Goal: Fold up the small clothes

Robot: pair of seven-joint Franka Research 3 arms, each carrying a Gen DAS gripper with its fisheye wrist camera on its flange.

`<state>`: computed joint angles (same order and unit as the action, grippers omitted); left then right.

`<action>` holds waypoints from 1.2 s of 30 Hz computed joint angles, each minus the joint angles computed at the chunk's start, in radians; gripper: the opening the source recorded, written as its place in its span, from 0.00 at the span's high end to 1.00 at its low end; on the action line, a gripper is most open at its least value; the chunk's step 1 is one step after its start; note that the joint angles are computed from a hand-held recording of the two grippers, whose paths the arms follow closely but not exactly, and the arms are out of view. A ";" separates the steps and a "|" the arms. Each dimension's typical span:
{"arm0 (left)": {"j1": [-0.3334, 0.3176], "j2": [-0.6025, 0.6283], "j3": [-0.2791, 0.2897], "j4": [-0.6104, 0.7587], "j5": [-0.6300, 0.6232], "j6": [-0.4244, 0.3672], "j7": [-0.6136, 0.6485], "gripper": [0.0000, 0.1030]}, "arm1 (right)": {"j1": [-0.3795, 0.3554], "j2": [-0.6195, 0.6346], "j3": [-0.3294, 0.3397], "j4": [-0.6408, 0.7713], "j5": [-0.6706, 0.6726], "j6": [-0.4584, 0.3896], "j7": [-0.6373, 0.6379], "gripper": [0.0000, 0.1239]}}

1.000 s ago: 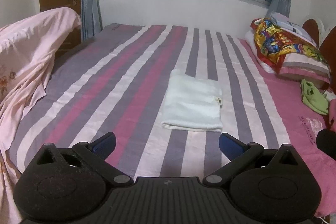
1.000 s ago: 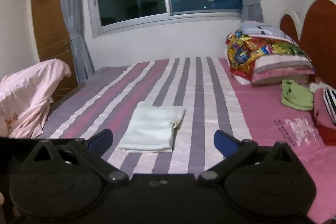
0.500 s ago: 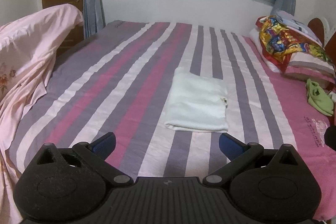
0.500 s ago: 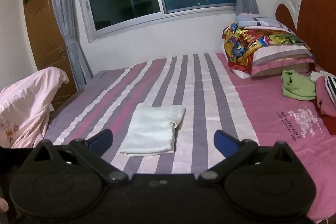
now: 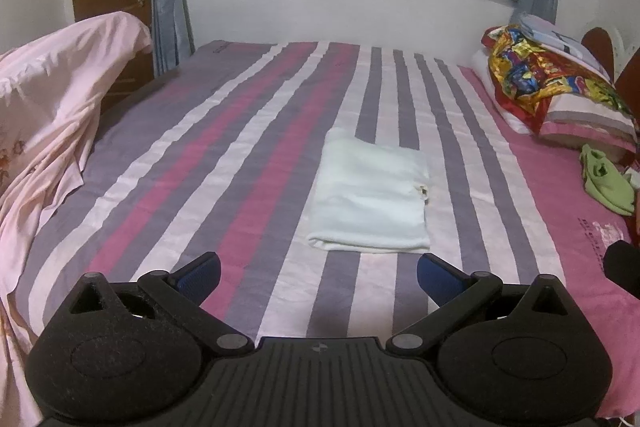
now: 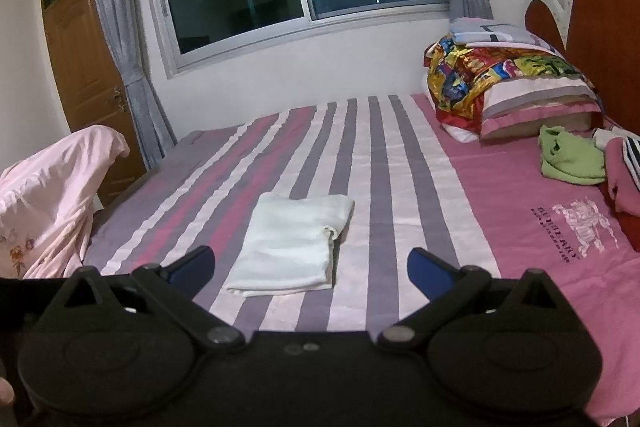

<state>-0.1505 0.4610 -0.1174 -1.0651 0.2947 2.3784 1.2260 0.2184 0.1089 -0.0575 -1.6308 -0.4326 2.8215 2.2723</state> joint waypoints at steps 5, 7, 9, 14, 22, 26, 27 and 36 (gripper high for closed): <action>-0.007 0.013 0.001 0.020 0.007 -0.008 0.009 0.00 | 0.000 0.004 -0.002 0.002 -0.003 -0.002 0.009 0.17; -0.008 0.018 0.001 0.028 0.004 -0.011 0.009 0.00 | -0.001 0.007 -0.001 0.005 0.009 -0.004 0.002 0.17; -0.010 0.019 0.003 0.031 0.006 -0.012 0.008 0.00 | -0.002 0.012 -0.001 0.012 0.021 -0.010 -0.009 0.17; -0.009 0.016 0.001 0.028 0.004 -0.014 0.015 0.00 | 0.003 0.017 -0.004 0.017 0.028 -0.012 -0.016 0.17; -0.016 0.032 0.002 0.054 0.004 -0.027 0.018 0.00 | 0.004 0.024 -0.006 0.024 0.038 -0.016 -0.030 0.17; -0.017 0.044 0.001 0.074 0.000 -0.037 0.023 0.00 | 0.006 0.032 -0.008 0.031 0.048 -0.019 -0.040 0.17; -0.018 0.048 0.002 0.080 0.000 -0.041 0.024 0.00 | 0.006 0.035 -0.008 0.035 0.053 -0.020 -0.045 0.17; -0.020 0.095 0.002 0.122 -0.005 0.001 0.103 0.00 | 0.013 0.067 -0.022 0.066 0.082 -0.031 -0.067 0.17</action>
<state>-0.1708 0.5558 -0.1156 -0.9433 0.2900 2.3798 1.3295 0.2309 0.1761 -0.0796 -1.5652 -0.3504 2.7902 2.2054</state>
